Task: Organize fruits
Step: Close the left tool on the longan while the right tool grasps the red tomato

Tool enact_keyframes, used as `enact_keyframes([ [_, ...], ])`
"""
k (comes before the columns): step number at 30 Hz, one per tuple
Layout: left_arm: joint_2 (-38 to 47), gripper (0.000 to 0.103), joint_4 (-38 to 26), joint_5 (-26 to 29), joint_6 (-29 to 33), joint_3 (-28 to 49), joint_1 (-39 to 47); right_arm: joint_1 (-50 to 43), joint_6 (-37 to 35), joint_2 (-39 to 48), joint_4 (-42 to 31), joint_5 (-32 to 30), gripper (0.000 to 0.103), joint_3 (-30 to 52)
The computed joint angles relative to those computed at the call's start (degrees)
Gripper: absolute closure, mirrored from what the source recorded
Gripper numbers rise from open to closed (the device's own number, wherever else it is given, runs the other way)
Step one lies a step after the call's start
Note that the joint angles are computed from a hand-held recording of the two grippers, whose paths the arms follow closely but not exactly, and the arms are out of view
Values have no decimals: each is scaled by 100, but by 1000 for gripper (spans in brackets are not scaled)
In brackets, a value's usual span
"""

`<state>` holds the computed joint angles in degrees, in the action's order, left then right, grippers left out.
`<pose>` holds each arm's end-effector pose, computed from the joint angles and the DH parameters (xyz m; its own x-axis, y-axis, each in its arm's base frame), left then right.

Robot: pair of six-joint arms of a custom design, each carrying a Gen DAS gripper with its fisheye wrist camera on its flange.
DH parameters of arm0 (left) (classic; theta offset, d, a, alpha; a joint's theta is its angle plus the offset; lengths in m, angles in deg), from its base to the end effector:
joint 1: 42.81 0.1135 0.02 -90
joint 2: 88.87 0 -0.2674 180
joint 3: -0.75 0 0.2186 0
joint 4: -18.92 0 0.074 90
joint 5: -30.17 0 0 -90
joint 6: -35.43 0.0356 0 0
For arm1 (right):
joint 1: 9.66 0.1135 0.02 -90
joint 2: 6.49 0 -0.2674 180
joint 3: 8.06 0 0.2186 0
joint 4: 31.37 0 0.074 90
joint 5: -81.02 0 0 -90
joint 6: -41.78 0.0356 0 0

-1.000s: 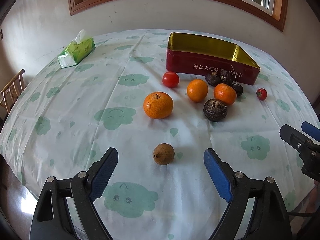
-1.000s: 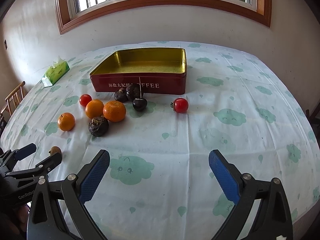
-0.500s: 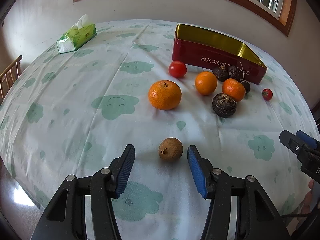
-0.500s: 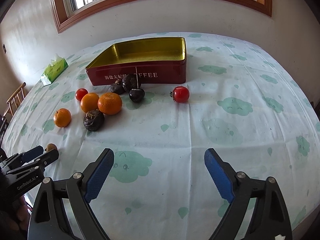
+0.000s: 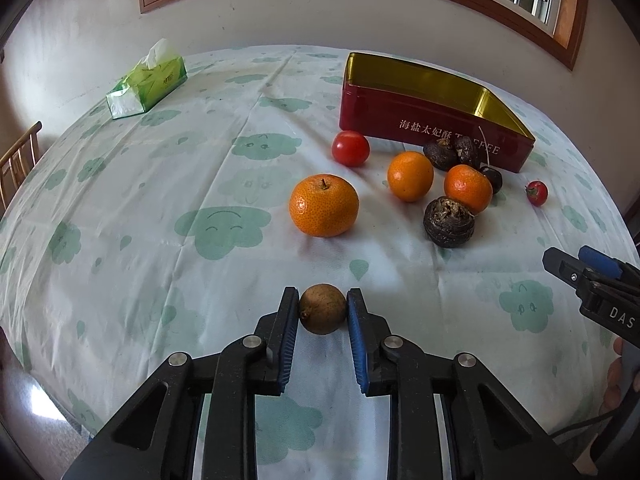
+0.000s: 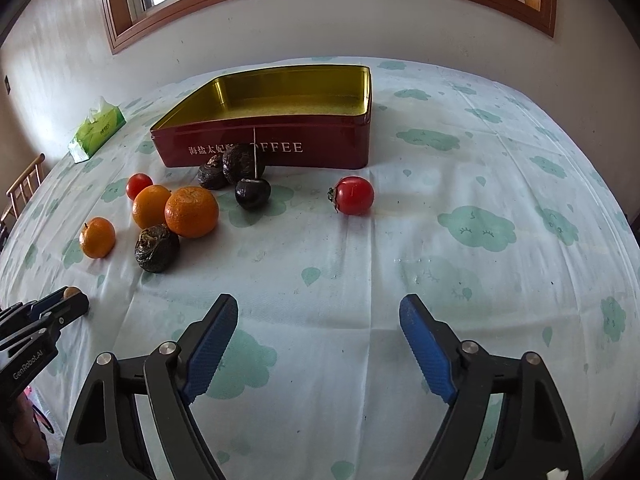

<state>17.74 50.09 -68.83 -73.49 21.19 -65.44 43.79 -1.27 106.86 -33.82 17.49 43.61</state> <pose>0.1624 -0.0617 0.0622 -0.8116 -0.0086 -0.5841 0.0360 0.9973 -0.0648 0.1770 0.2122 0.0713 -0.8067 0.0103 -0.5909 -0.0203 0.9988 0.0451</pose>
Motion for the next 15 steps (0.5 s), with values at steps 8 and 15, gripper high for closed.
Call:
enact_keyframes([
  [8, 138, 78, 121, 112, 229, 96, 271, -550, -634, 465, 144, -156, 38, 389],
  [15, 251, 78, 101, 60, 311, 255, 256, -993, -1113, 684, 373, -214, 45, 616],
])
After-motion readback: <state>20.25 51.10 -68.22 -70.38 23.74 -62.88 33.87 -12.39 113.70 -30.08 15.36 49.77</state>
